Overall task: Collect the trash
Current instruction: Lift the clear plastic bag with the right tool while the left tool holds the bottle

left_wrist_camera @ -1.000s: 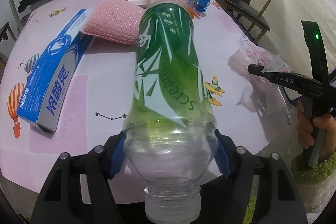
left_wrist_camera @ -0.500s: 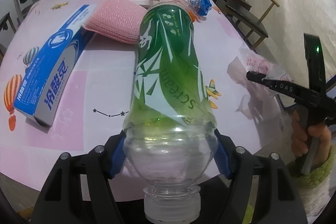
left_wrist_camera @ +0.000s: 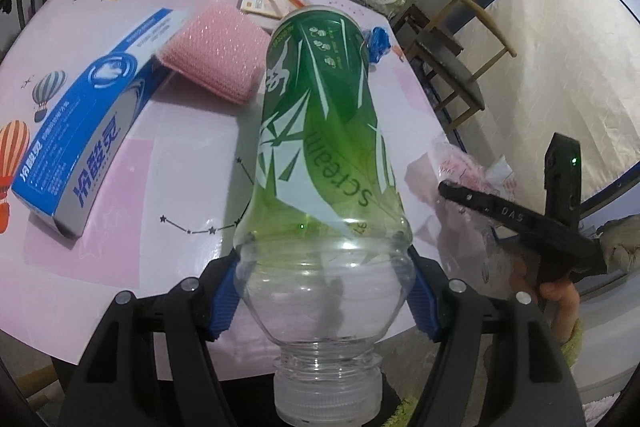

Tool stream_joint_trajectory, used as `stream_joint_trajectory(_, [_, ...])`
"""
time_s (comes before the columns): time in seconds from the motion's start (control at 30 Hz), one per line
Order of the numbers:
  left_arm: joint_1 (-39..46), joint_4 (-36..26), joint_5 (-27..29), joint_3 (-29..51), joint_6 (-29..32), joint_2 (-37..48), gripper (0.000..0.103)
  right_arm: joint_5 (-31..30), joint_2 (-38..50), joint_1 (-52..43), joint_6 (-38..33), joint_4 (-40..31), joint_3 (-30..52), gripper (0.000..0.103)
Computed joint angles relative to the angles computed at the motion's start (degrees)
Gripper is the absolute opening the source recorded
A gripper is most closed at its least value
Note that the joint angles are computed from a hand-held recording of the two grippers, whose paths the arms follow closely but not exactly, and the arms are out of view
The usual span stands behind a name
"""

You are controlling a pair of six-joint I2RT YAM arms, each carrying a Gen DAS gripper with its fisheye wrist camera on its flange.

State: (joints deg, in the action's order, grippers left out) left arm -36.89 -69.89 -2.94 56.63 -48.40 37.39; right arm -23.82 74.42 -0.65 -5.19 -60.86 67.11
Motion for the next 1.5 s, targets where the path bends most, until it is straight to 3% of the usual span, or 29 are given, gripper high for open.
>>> stream_joint_trajectory(0.9, [-5.83,-0.39,-3.67,2.52,-0.54,-1.54,0.068,-6.82,-4.77,-7.23,-2.63,-5.2,2.68,0.019])
stream_joint_trajectory(1.5, [-0.27,0.52,0.51,3.56,5.66,0.43,0.068,-8.57,-3.98,-10.37,-4.67,-6.19,3.2,0.018])
